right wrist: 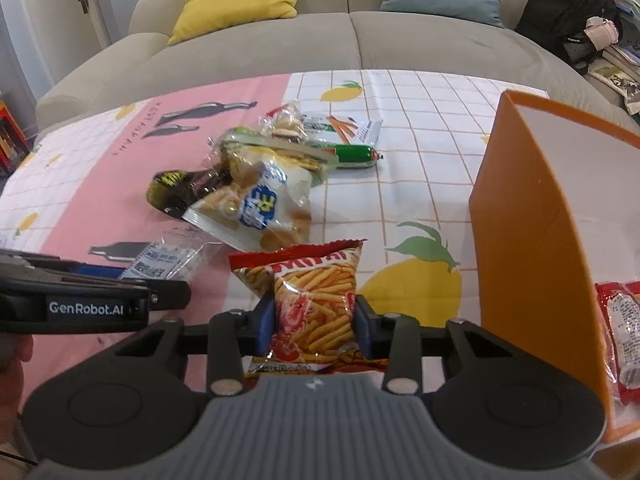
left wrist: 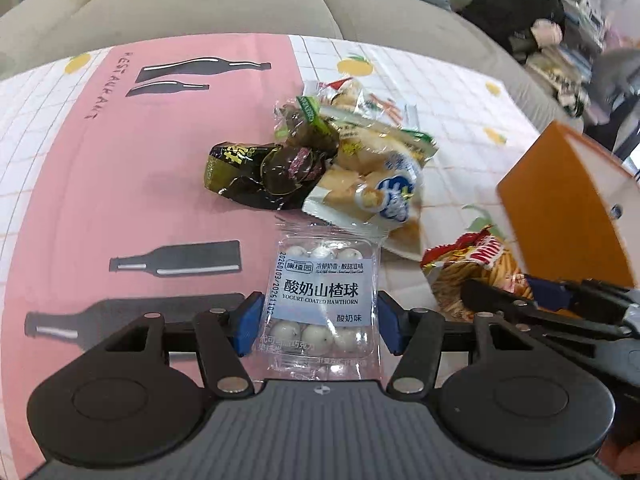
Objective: Organize snacks
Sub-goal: 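Lift the yogurt ball pack with the left tool while the right tool lifts the spicy stick bag, then carry both packs into the orange box and open both tools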
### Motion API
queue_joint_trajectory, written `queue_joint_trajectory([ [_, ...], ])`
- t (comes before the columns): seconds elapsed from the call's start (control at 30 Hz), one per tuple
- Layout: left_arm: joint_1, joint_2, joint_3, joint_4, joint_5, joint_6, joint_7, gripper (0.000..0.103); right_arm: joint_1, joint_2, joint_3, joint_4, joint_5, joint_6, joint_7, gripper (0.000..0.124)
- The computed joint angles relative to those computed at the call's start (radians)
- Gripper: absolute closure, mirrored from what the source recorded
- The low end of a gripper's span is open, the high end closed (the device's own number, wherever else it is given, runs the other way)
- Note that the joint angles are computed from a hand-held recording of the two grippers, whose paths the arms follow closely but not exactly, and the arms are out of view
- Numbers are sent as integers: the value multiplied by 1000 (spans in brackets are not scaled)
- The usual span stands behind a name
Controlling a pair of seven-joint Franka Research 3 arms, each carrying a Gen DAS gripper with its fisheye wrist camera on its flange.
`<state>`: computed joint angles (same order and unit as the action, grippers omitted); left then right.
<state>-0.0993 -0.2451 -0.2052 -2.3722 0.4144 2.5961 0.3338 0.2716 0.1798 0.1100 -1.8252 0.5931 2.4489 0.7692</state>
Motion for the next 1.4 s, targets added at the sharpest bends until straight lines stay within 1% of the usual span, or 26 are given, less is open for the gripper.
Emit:
queue_joint_trajectory([
  [0.1, -13, -27, 4, 1, -38, 9, 1, 36, -11, -24, -2, 2, 28, -21, -10, 86],
  [0.2, -20, -45, -3, 23, -53, -4, 3, 36, -24, -49, -12, 8, 55, -54, -23, 86],
  [0.33, -37, -48, -3, 78, -85, -15, 27, 36, -44, -67, -32, 40, 73, -104, -19, 86],
  [0.43, -50, -23, -6, 139, -101, -16, 62, 36, -66, -67, -46, 83, 97, -143, -29, 86],
  [0.63, -77, 97, -7, 327, -131, -16, 171, 36, -112, -35, -69, 194, 102, -180, -61, 86],
  [0.77, -93, 201, -10, 467, -147, -10, 251, 36, -141, 16, -79, 288, 61, -193, -55, 86],
  [0.87, -104, 293, -12, 579, -194, -14, 324, 36, -162, 70, -86, 372, 9, -208, -32, 86],
  [0.93, -113, 359, -16, 662, -207, -39, 378, 36, -179, 111, -89, 433, -20, -226, -11, 86],
  [1.03, -130, 474, -20, 814, -214, -110, 447, 36, -194, 167, -91, 507, -70, -235, 19, 86],
  [1.17, -149, 610, -26, 992, -240, -203, 543, 36, -207, 259, -93, 626, -141, -276, 74, 86],
  [1.2, -157, 649, -24, 1045, -239, -239, 564, 36, -207, 281, -96, 651, -164, -282, 89, 86],
  [1.33, -178, 757, -14, 1200, -252, -357, 618, 36, -205, 362, -100, 741, -241, -301, 125, 86],
  [1.4, -183, 806, -9, 1270, -265, -400, 634, 35, -205, 399, -98, 782, -270, -316, 136, 86],
])
